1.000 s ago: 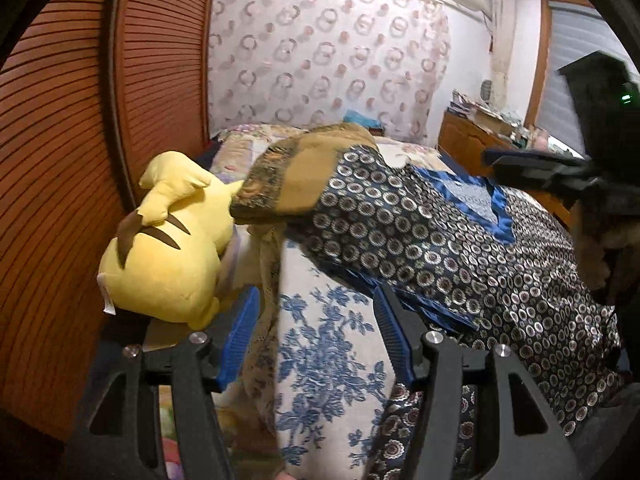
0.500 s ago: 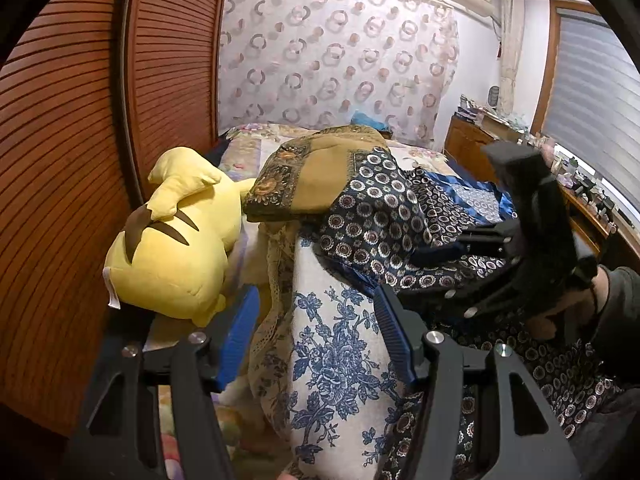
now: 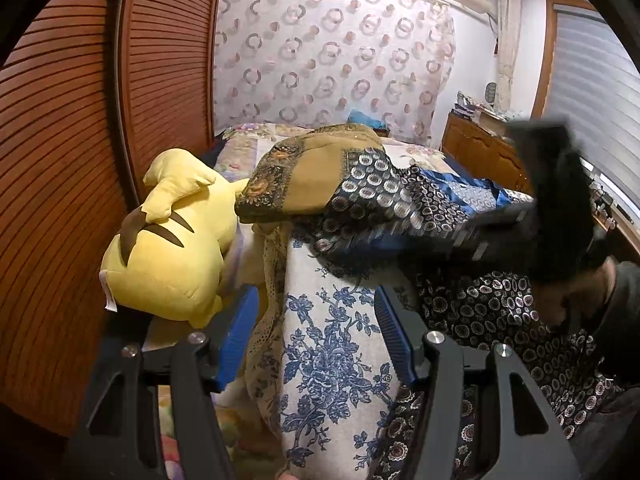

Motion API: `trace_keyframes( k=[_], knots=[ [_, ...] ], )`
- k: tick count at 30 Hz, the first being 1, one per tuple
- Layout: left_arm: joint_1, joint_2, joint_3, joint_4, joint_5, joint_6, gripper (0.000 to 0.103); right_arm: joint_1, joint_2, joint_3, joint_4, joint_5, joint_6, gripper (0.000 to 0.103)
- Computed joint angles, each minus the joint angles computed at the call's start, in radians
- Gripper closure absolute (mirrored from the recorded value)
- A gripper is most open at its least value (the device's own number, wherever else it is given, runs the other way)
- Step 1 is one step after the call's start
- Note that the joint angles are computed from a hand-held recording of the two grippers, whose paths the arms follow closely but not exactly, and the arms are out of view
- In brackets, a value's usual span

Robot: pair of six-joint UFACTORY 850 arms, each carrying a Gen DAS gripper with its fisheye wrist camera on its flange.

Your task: Fold small clothes

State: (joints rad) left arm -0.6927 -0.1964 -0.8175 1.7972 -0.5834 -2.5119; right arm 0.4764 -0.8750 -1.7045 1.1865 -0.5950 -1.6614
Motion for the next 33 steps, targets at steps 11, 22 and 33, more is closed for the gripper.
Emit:
trace_keyframes(
  k=[11,22,33],
  knots=[
    [-0.009,-0.038,-0.048,0.018,0.018,0.015,0.044,-0.144,0.065,0.072,0.189,0.109,0.035,0.093],
    [0.008,-0.128,-0.2,-0.017,0.073,0.16,0.044,-0.198,0.096,0.138,0.233,0.168,-0.063,0.051],
    [0.044,-0.255,-0.391,-0.083,0.179,0.305,0.044,-0.289,0.087,0.144,0.174,0.246,-0.066,0.05]
  ],
)
